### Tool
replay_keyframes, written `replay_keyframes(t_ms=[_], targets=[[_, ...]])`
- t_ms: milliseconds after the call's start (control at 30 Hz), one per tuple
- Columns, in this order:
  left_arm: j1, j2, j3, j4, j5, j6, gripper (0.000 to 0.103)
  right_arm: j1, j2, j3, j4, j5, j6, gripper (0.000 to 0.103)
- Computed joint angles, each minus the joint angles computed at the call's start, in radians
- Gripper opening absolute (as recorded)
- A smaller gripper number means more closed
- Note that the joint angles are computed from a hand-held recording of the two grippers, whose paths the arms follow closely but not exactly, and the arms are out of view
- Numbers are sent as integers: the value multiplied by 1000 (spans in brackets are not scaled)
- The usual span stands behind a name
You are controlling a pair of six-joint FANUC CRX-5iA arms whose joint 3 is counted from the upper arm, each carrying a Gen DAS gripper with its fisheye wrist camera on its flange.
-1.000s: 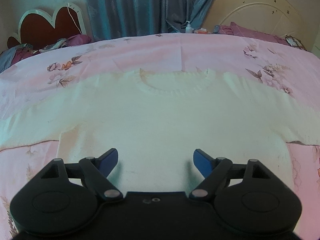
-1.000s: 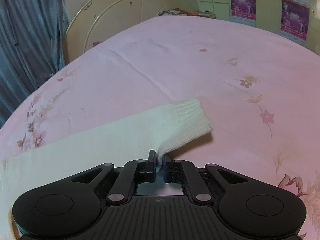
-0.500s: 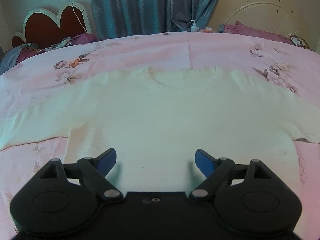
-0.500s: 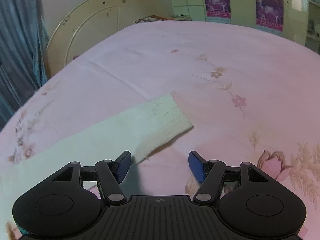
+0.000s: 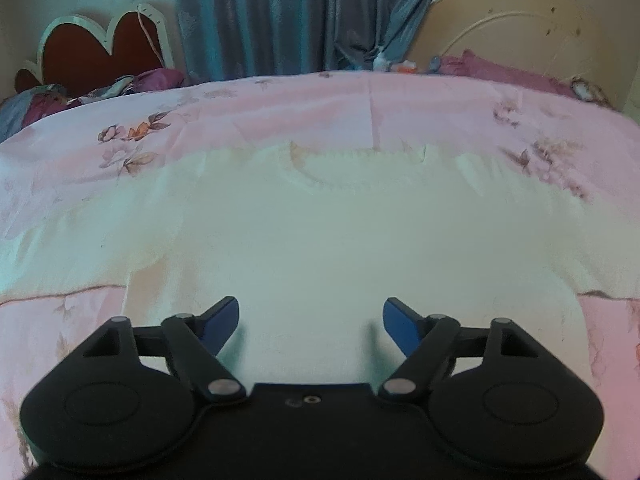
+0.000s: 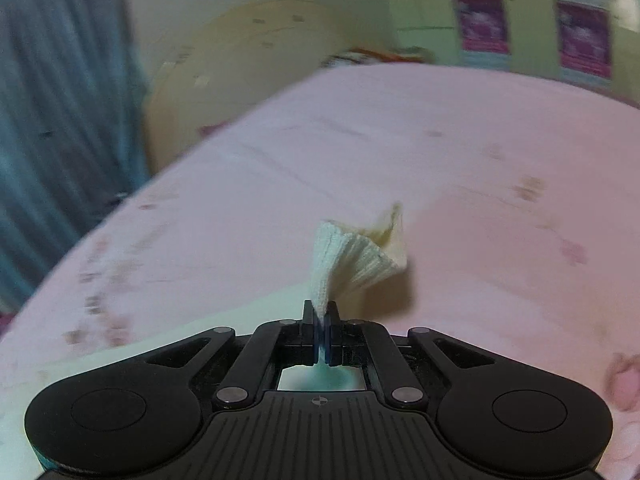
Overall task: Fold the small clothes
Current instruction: 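Close the right gripper on the sleeve cuff and lift it, then fold the sleeve across the body with the right gripper while the left gripper pinches the sweater edge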
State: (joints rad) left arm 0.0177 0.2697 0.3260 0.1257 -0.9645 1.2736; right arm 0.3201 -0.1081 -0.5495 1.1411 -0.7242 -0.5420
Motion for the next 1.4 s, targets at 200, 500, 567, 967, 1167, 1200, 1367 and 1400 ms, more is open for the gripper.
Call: replay_keyframes(t_ms=[200, 500, 567, 967, 1167, 1200, 1367, 1400], targets=[[57, 4, 6, 42, 21, -36, 76, 63, 101, 143, 104, 141, 33, 1], [173, 39, 40, 119, 26, -94, 76, 252, 393, 513, -70, 247, 319, 1], [193, 51, 50, 139, 21, -110, 76, 300, 461, 613, -192, 228, 442, 1], [220, 163, 113, 336, -90, -224, 81, 351, 548, 796, -545, 132, 817, 3], [183, 226, 138, 434, -172, -255, 90, 345, 409, 579, -375, 95, 643, 51], [176, 230, 138, 436, -175, -252, 91, 347, 383, 532, -308, 77, 577, 63], [141, 258, 154, 392, -182, -199, 78, 352, 332, 447, -229, -50, 477, 63], [138, 246, 122, 397, -141, -202, 74, 350, 323, 435, -239, -62, 462, 63]])
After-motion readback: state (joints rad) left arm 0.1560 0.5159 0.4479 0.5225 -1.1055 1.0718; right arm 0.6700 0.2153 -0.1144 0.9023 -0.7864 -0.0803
